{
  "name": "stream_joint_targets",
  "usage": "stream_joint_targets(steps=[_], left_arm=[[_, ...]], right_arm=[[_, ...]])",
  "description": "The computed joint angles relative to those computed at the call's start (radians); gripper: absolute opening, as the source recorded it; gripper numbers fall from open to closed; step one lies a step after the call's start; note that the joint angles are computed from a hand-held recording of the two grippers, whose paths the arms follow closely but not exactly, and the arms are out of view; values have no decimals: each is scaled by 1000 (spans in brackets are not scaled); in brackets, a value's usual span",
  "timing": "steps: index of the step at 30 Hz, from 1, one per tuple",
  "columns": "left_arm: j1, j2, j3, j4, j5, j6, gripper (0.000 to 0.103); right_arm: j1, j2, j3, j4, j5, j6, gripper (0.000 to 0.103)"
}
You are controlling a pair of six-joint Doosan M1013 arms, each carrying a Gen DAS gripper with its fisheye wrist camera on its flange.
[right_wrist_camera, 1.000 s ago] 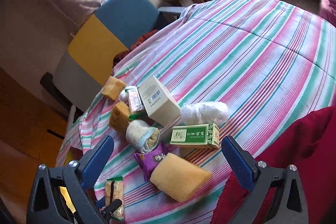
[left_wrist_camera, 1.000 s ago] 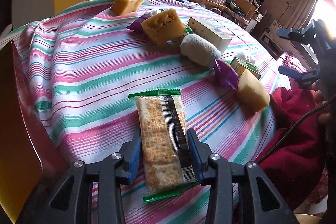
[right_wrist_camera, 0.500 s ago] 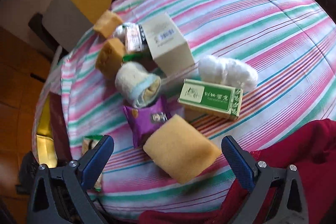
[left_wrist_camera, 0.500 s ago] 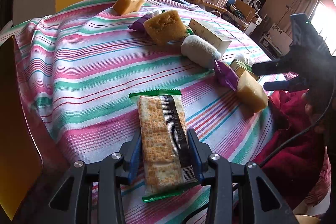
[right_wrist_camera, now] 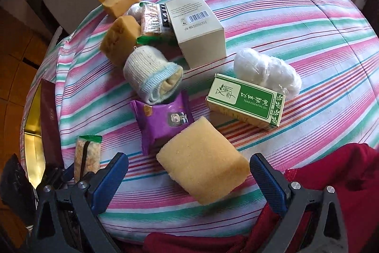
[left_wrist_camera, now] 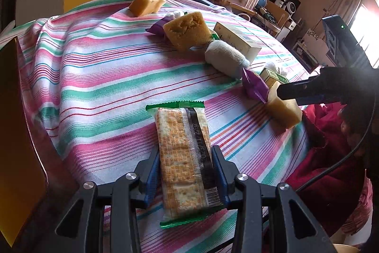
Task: Organize objects
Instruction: 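Lift the cracker packet with the left gripper while the right gripper grasps the yellow sponge, then carry the cracker packet into the gold tray and open the left gripper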
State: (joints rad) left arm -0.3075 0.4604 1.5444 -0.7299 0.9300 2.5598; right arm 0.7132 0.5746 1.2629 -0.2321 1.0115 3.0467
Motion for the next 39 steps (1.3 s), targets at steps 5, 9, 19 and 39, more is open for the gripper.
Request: stream_joint_targets(steps=[5, 9, 19, 39], left_arm=[[0, 0, -1, 0, 1, 0, 41], [0, 0, -1, 1, 0, 1, 41], [45, -47, -8, -66, 31, 43, 39], [259, 180, -384, 333, -57, -739, 39]], right_arm=[[1, 32, -58, 14, 78, -70, 103], [1, 65, -112, 24, 165, -137, 103], [13, 142, -237, -26, 404, -261, 62], [16, 116, -219, -49, 395, -301, 62]])
